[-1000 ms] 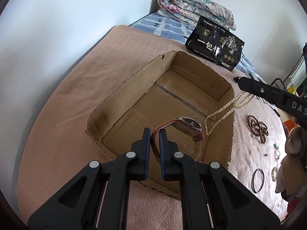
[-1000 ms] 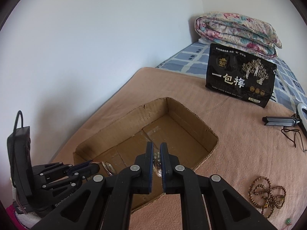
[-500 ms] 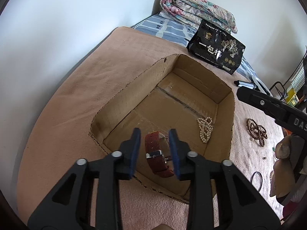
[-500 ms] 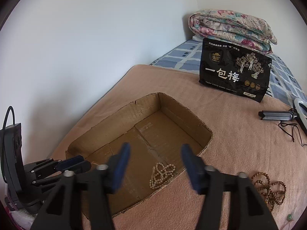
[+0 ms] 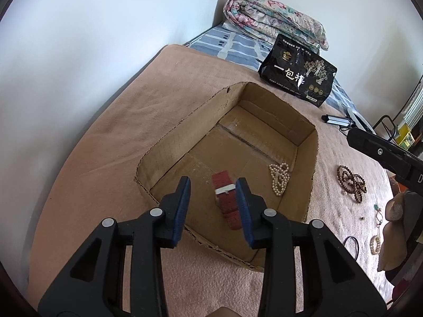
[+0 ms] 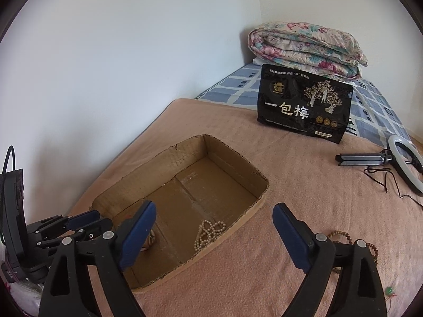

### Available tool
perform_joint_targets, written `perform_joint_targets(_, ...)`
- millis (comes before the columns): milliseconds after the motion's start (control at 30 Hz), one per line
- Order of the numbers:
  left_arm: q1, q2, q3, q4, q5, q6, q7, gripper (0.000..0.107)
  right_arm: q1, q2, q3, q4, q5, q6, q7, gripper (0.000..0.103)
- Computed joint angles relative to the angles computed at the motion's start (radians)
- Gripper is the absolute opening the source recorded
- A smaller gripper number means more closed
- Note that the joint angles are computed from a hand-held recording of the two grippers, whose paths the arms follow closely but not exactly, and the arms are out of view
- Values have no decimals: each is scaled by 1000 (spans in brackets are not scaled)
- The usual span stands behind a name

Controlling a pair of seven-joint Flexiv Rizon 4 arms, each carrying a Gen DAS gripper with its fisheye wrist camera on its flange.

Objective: Organize jewelry
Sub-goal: 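Lower into the box and open the left tool while the right tool opens too, then move the left tool to the brown bead strand while the right tool reaches the jade pendant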

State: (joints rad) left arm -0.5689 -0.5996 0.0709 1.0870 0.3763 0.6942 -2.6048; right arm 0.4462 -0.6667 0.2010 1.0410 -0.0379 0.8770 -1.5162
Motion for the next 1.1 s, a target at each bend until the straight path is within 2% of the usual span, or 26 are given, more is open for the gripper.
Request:
perform_joint_targets(133,-12,5,2,-10,12,-8,-4,35,-2,31,-13,41,-13,22,5,93)
perform_joint_targets(467,-54,-10,2,-82,57,-49,12,35,-28,138,-43,197,-82,143,57,103)
perform_joint_targets(700,-80,-39,1,-139,69,-28,32,35,-80,216,-41,294,-89,181,75,103)
perform_joint_targets(1100,-118,-144,-3,-316,14,-56,123,35,-170,336,-78,451,-130,258,132,103)
